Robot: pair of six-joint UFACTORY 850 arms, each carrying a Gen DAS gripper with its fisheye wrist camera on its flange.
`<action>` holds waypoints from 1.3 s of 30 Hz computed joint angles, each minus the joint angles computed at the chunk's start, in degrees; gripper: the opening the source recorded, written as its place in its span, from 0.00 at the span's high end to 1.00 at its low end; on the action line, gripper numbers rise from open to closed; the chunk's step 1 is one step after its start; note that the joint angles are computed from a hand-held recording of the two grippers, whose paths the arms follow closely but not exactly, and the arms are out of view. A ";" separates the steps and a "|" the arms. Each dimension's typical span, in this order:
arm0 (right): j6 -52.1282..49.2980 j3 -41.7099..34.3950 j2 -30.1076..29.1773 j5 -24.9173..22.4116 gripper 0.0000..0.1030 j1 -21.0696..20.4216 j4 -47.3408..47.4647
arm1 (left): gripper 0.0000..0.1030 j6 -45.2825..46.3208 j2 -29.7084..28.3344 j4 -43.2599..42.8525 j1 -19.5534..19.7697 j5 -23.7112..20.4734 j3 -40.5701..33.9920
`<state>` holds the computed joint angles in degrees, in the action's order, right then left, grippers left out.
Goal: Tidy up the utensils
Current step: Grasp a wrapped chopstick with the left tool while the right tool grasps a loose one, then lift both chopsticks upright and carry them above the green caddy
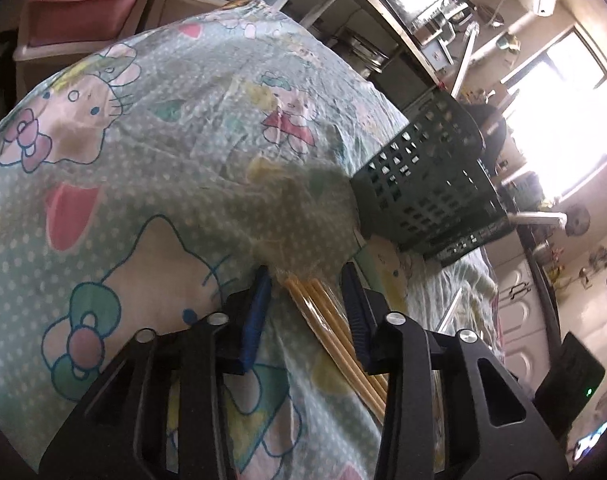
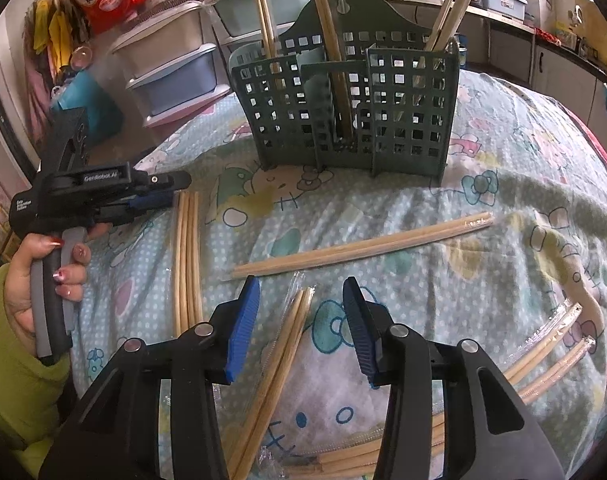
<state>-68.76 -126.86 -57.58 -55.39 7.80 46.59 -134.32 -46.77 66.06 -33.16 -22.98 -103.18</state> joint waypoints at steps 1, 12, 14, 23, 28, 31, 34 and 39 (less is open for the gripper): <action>0.44 -0.38 -0.26 -0.29 0.61 0.07 -0.46 | 0.79 -1.96 0.21 1.37 0.09 0.23 0.51; 5.99 -3.97 -2.67 -1.31 0.67 1.20 -6.35 | 0.98 -13.24 2.03 11.16 0.06 -0.12 3.77; 6.11 -3.43 -2.40 -0.51 0.68 1.43 -6.96 | 1.00 -12.66 2.19 11.76 -0.28 -1.42 3.59; 4.93 -1.00 -1.22 2.48 0.89 2.22 -6.87 | 1.00 -4.28 2.21 10.06 -2.05 -7.62 -0.01; 7.01 -4.31 -2.98 -2.23 0.92 0.92 -4.24 | 1.00 -1.81 2.20 10.80 -2.50 -8.55 -2.12; 7.03 -5.92 -3.57 -4.70 0.93 -0.08 -2.04 | 1.00 0.88 1.68 10.60 -2.73 -8.82 -4.25; 5.62 -5.46 -2.84 -6.03 0.93 -0.95 1.05 | 1.00 2.82 1.12 11.29 -2.94 -7.99 -6.31; 2.68 -4.31 -0.93 -6.47 0.94 -1.75 6.04 | 1.00 6.32 0.03 11.19 -3.34 -8.02 -9.48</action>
